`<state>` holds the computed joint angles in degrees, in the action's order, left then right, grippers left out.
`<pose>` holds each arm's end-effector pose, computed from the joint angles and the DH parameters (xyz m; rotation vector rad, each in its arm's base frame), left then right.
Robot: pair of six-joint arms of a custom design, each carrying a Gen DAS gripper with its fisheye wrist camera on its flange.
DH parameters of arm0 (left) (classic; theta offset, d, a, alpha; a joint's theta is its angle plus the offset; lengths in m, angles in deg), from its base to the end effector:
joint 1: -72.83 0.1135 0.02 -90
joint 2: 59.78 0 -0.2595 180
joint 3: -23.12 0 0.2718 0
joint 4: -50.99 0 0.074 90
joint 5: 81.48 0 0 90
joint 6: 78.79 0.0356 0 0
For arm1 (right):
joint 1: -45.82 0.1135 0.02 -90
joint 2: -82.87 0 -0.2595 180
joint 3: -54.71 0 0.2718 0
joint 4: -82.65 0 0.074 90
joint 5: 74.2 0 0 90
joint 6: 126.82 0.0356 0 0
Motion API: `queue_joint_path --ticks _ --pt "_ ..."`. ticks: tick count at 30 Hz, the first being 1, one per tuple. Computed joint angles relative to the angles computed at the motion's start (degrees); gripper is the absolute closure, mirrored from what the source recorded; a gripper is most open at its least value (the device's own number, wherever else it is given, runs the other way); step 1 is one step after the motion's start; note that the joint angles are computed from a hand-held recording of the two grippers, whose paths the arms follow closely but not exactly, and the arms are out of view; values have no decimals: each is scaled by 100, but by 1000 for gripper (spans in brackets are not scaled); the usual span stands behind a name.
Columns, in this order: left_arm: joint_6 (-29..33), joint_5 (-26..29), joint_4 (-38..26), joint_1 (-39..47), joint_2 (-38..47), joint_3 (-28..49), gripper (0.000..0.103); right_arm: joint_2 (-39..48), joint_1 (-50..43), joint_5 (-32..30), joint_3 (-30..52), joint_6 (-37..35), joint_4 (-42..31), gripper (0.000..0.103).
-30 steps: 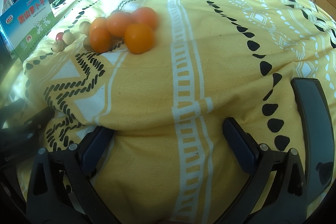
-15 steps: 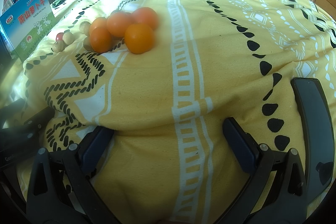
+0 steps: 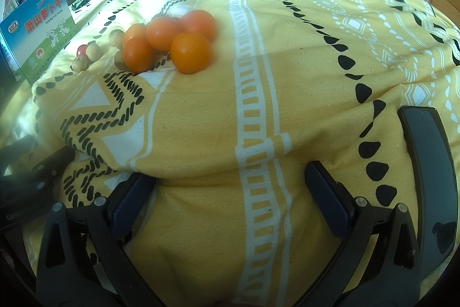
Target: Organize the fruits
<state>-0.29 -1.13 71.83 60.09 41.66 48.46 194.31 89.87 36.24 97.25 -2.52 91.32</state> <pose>0.1954 -0.0380 0.0144 -0.0392 2.5154 0.0424 0.1998 0.1760 0.0083 -0.0938 2.5204 0.0709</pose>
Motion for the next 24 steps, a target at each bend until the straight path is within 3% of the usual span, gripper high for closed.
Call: queue_joint_path --ticks 24 --pt "-24 -8 -19 -22 -25 -5 0 -19 -14 -2 6 -13 -19 0"
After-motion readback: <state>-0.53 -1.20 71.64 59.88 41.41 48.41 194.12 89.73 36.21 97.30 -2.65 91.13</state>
